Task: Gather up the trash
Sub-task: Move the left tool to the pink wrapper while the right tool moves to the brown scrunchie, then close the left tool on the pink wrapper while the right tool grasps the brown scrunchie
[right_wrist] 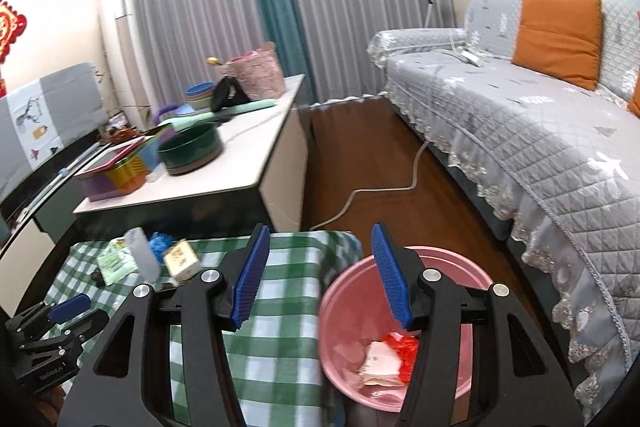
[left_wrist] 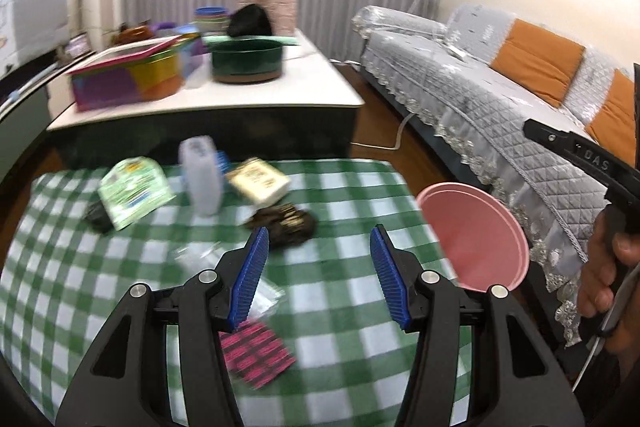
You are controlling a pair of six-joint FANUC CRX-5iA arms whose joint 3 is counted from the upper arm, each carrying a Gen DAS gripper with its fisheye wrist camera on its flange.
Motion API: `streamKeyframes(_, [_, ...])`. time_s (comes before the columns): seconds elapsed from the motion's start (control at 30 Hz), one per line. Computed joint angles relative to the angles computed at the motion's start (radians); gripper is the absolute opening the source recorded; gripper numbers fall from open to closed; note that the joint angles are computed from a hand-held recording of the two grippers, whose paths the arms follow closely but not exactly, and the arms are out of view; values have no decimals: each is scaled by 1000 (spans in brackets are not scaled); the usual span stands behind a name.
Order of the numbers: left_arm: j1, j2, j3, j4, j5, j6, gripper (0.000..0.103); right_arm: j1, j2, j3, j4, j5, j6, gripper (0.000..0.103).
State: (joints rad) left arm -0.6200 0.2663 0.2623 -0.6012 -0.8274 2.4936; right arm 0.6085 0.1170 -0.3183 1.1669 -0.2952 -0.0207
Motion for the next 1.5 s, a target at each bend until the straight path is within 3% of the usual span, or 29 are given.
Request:
streamKeyframes(0.17, [12,-39,-103,-15,-8,94,53,39,19,21,-39,14,60,54])
streamKeyframes(0.53, [93,-69,-247,117,87,92,51,119,91,101,-191,-25,231,54])
streamKeyframes(0.63, [103,-63,-266,161,126,53,41,140,116,138,-258,-40,297,54])
streamKeyframes(0.7, [107,-63,-273,174,143,38,29,152,133,158,-288,-46,331,54])
streamKeyframes(0.8, [104,-66,-273,147,145,63,14,170,161,193,-340,-56,392,54])
streamKeyframes(0.97, [112,-83,-281,111,146,111,9,195,212,260,-441,-73,502,54])
streamKeyframes(1.2, [97,-91,-252,-14,78,221,3,220,292,380,-612,-106,671,54])
streamKeyframes(1.3, [93,-94,-242,-59,50,259,2,226,325,425,-654,-117,719,61])
streamKeyframes(1.5, [123,-104,-259,-35,80,242,2,234,406,557,-808,-190,873,76])
